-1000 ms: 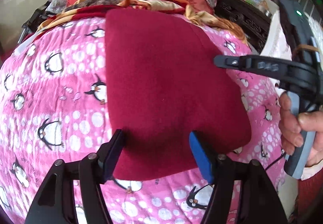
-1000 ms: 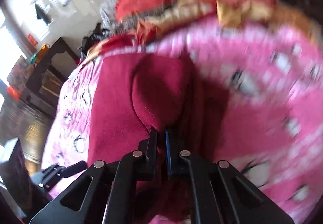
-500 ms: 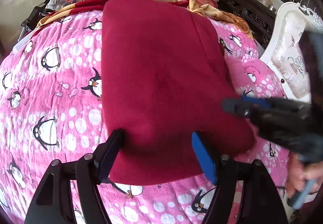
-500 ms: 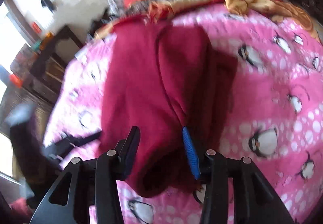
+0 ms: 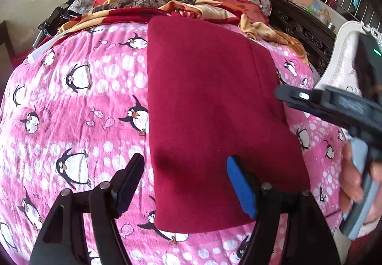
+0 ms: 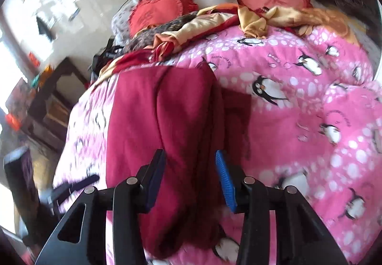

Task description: Fold small clothes

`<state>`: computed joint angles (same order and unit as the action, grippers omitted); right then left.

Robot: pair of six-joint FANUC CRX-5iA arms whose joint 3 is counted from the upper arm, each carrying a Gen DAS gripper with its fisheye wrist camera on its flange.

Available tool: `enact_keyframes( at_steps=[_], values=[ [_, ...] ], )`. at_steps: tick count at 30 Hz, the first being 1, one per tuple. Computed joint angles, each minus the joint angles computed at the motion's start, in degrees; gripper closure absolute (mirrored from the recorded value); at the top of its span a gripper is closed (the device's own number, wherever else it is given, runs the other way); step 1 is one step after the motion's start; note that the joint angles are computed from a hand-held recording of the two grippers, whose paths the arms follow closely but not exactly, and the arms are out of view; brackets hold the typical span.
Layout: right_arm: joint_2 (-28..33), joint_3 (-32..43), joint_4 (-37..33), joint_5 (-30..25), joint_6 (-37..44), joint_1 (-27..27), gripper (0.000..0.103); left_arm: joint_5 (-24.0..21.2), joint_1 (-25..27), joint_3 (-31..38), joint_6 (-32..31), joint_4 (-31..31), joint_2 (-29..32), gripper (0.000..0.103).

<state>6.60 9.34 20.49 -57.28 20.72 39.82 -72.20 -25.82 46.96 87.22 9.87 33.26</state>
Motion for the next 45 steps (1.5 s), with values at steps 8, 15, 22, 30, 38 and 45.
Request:
enact_keyframes(
  at_steps=[8, 15, 22, 30, 38, 45],
  values=[
    [3.9, 3.7, -0.2, -1.4, 2.6, -1.9, 0.103, -1.6, -0.5, 4.0, 0.0, 0.2, 2.9, 0.028],
    [5.3, 2.9, 6.5, -7.8, 1.7, -0.7, 0.103, -1.3, 0.9, 4.5, -0.3, 4.0, 4.3, 0.026],
    [-2.2, -6.9, 10.9, 1.9, -7.2, -0.2, 0.06, 2.9, 4.1, 0.3, -1.4, 12.3, 4.2, 0.016],
    [-3.5, -9.7, -4.9, 13.1, -2.8, -4.3, 0.047, 0.1, 5.0, 4.0, -3.2, 18.3, 9.4, 0.008],
    [-1.1, -7.9, -12.8, 19.2, 2.5, -6.4, 0.041, -2.1, 5.2, 6.4, -1.8, 23.9, 12.9, 0.028],
    [0.3, -0.4, -9.8, 9.8, 6.0, -2.7, 0.085, -4.7, 7.2, 4.5, -1.6, 24.3, 8.5, 0.051]
  ],
)
